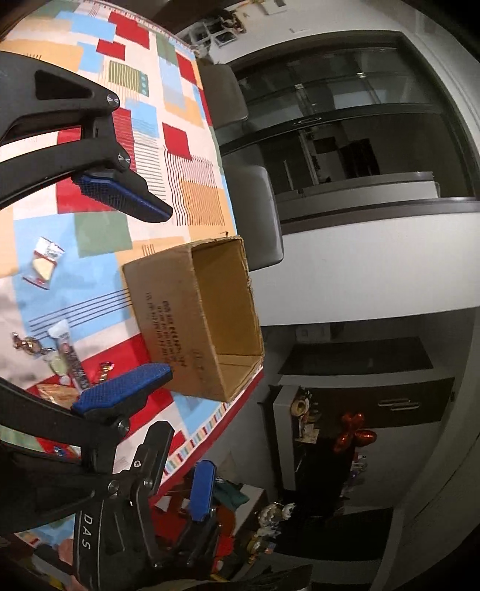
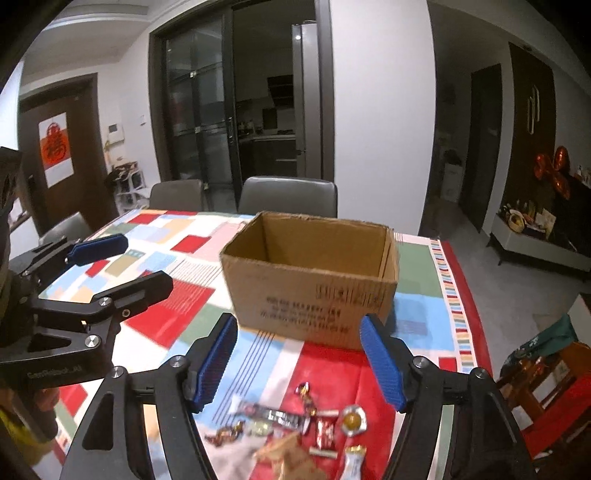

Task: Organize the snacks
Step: 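Grasp the gold-wrapped candy with left tool while right tool grasps the Fortune Biscuits bag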

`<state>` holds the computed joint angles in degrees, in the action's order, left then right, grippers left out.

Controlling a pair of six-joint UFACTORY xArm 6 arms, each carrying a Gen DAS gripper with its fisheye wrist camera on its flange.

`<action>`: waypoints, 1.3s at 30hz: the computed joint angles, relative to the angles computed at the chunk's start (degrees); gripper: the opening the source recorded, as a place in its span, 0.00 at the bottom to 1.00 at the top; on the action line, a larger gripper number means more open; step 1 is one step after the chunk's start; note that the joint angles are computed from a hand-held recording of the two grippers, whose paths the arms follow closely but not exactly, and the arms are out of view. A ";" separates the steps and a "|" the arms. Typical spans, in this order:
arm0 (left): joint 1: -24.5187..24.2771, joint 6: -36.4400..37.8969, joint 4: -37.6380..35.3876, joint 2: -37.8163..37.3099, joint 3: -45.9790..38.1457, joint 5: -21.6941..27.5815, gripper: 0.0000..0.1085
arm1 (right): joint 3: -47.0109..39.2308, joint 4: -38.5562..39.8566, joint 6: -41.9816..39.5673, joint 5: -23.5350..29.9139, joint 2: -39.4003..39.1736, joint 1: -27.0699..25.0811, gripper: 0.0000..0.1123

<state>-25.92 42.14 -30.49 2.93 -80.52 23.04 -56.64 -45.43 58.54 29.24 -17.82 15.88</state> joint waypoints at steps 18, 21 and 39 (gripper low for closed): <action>0.54 2.71 -0.01 -7.66 15.66 3.91 0.72 | 11.28 10.27 -4.56 5.05 -4.57 5.29 0.66; 0.32 3.22 0.90 -7.26 16.68 4.49 0.72 | 12.22 13.47 -7.14 4.91 -4.05 5.17 0.66; 0.19 -0.26 6.55 5.31 8.05 16.18 0.59 | 11.88 34.06 -25.19 1.66 5.54 1.21 0.66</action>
<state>-25.73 41.88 -23.94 8.24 -72.48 39.22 -44.76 -11.37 33.35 30.91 -12.28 17.09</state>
